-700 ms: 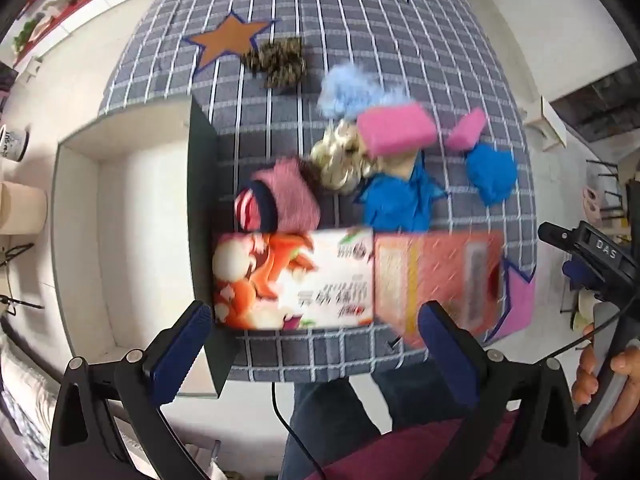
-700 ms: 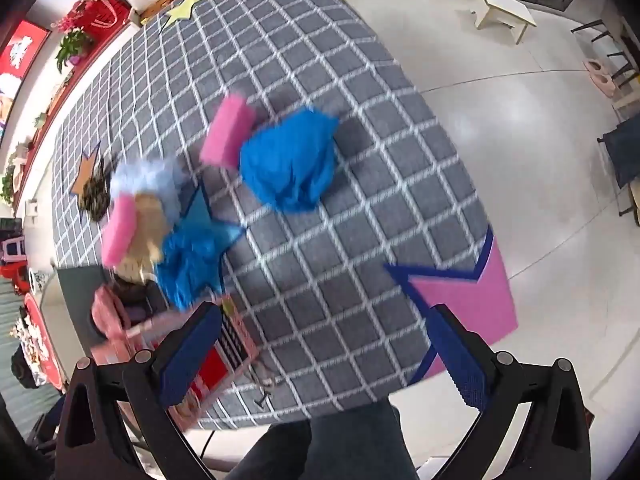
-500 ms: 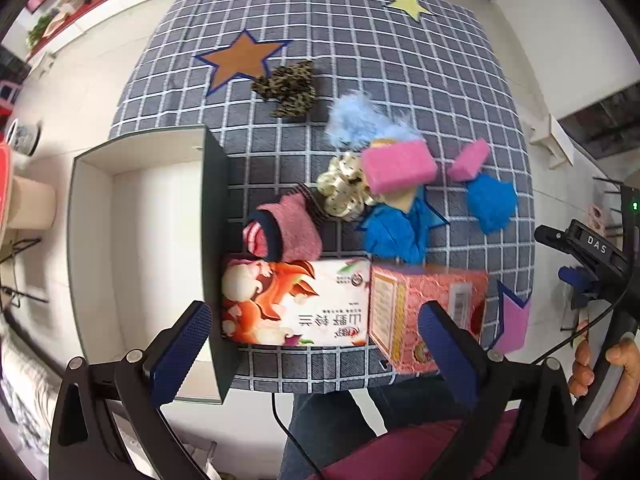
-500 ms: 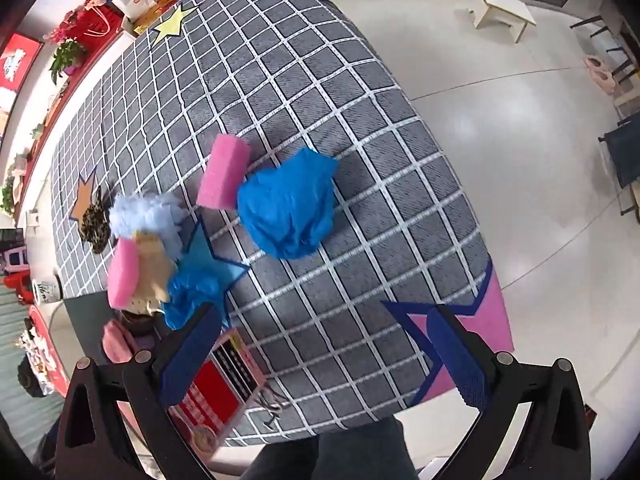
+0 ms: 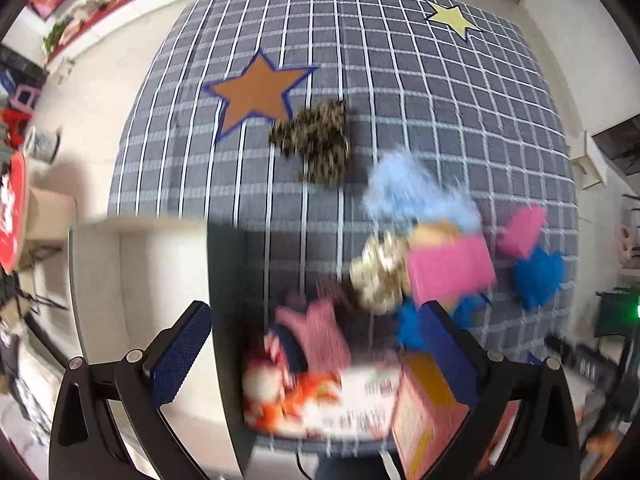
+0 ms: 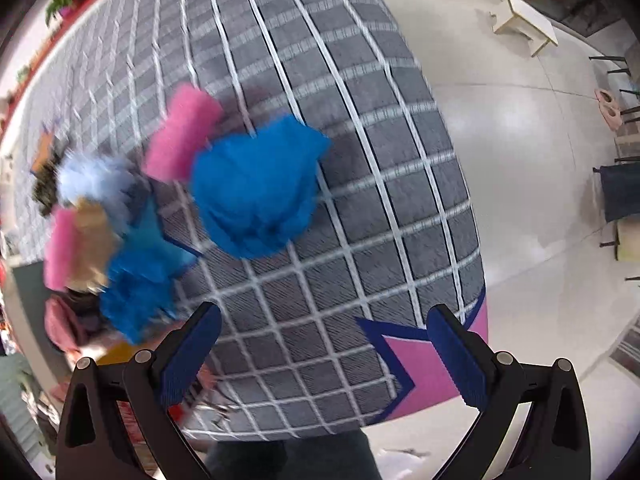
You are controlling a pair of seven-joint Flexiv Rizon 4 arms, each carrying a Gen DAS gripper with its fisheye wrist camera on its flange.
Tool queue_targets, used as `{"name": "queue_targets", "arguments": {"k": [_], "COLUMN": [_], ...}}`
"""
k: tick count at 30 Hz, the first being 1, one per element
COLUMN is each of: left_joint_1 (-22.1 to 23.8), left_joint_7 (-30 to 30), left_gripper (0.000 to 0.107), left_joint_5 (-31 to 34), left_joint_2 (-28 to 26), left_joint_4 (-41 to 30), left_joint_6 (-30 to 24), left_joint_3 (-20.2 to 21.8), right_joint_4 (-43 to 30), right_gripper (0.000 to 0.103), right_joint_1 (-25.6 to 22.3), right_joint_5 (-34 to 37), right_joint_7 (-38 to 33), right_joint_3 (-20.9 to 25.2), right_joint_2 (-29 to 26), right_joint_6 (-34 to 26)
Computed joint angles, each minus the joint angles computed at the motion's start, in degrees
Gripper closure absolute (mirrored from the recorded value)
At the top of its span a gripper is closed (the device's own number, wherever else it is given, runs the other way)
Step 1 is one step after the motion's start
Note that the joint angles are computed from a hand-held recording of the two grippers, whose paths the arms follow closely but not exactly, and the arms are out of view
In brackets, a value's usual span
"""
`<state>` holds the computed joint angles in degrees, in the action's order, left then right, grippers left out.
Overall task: Organize soft objects
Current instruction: 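Grasp the blue cloth with the right tool while the left tool grasps the leopard scrunchie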
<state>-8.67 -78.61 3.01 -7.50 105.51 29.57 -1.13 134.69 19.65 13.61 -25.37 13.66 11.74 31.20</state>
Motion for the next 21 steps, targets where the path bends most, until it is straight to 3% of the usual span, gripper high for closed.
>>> {"name": "queue_targets", "arguments": {"k": [3, 7, 9, 14, 18, 21], "left_joint_1": [-0.1, -1.1, -1.3, -2.3, -3.3, -3.9], "left_joint_7": [-1.1, -4.0, -4.4, -8.0, -11.4, -12.8], "left_gripper": [0.004, 0.004, 0.004, 0.004, 0.004, 0.004], "left_joint_5": [0.0, 2.5, 1.5, 0.1, -0.1, 0.5], "left_joint_2": [-4.7, -11.8, -14.4, -19.9, -23.9, -26.2], "left_joint_4": [-3.5, -10.6, -12.4, -15.7, -17.5, -18.8], "left_joint_6": [2.4, 2.0, 2.4, 3.1, 5.0, 5.1], "left_joint_3": [-0.5, -0.1, -0.1, 0.7, 1.4, 2.0], "right_joint_4": [0.8, 2.7, 0.5, -1.0, -4.3, -6.0], "right_gripper": [0.000, 0.000, 0.000, 0.000, 0.000, 0.000], "right_joint_1": [0.1, 0.9, -0.2, -1.2, -1.8, -1.3], "right_joint_5": [1.1, 2.1, -1.8, -6.9, -12.1, -12.6], "right_joint_7": [-1.8, -5.7, -5.1, -6.7, -6.8, -8.2], "right_joint_3": [-0.2, 0.1, -1.0, -1.5, -2.5, -1.9], "right_joint_2": [-0.5, -2.9, -4.0, -7.8, -13.9, -19.9], "right_joint_6": [0.5, 8.7, 4.0, 6.5, 8.7, 13.6]}}
